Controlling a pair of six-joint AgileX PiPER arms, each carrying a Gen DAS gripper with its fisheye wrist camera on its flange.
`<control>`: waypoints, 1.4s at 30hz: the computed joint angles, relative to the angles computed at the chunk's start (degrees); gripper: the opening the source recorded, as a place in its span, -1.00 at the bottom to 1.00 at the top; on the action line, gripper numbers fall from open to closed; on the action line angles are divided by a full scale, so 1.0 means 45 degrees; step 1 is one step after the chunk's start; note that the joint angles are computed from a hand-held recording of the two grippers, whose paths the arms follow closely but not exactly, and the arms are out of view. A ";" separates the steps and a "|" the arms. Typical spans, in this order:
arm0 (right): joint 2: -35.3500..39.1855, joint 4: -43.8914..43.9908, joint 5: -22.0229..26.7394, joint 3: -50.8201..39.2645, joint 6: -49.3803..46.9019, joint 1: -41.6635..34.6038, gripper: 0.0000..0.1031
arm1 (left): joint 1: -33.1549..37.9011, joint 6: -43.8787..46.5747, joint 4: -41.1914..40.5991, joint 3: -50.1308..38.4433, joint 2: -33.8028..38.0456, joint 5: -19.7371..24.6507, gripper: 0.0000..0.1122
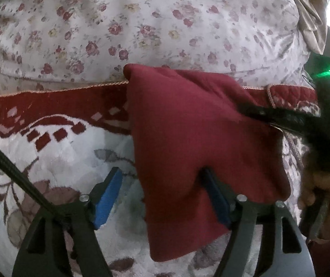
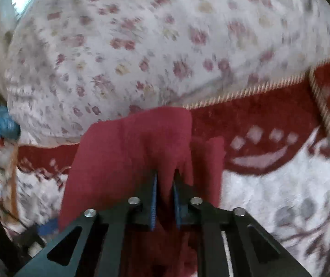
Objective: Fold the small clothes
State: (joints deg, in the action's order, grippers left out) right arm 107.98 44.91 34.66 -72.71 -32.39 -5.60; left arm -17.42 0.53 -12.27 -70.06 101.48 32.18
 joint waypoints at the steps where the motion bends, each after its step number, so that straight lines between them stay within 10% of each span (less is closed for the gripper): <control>1: -0.0373 -0.0330 -0.0479 0.0454 -0.0016 0.0043 -0.83 | 0.0012 0.0167 -0.0148 0.0067 0.0022 -0.0130 0.39; 6: -0.0152 -0.1988 -0.1939 0.1364 0.1308 0.0058 -0.91 | 0.0111 0.0607 -0.0968 -0.0028 0.0302 -0.0224 0.45; 11: -0.0761 0.0969 -0.1125 0.1714 -0.1596 -0.1053 -0.79 | 0.0293 0.1462 -0.1449 -0.0096 0.0213 -0.0188 0.45; 12: -0.0891 0.1728 -0.0889 0.1863 -0.2359 -0.1321 -0.58 | 0.0545 0.2236 -0.2308 -0.0083 0.0212 -0.0175 0.45; 14: -0.0801 0.2777 -0.0224 0.1873 -0.3020 -0.1728 0.88 | 0.1110 0.3675 -0.4195 -0.0081 0.0309 -0.0173 0.45; 15: -0.0728 0.3768 0.0013 0.2056 -0.3698 -0.1939 0.92 | 0.1299 0.4054 -0.4808 -0.0199 0.0441 -0.0036 0.48; 24: 0.1943 0.5541 0.2362 0.0425 -0.4859 -0.1909 0.90 | 0.2415 0.6827 -0.8816 -0.1728 0.2930 0.1895 0.71; 29: 0.2192 0.5864 0.2651 0.0129 -0.5222 -0.1563 0.06 | 0.2294 0.7273 -0.9211 -0.2014 0.3208 0.2294 0.43; 42: -0.1868 0.4769 0.5072 0.3139 -0.4539 -0.1980 -0.18 | 0.2849 0.6125 -0.7097 0.2104 -0.2525 0.3744 0.22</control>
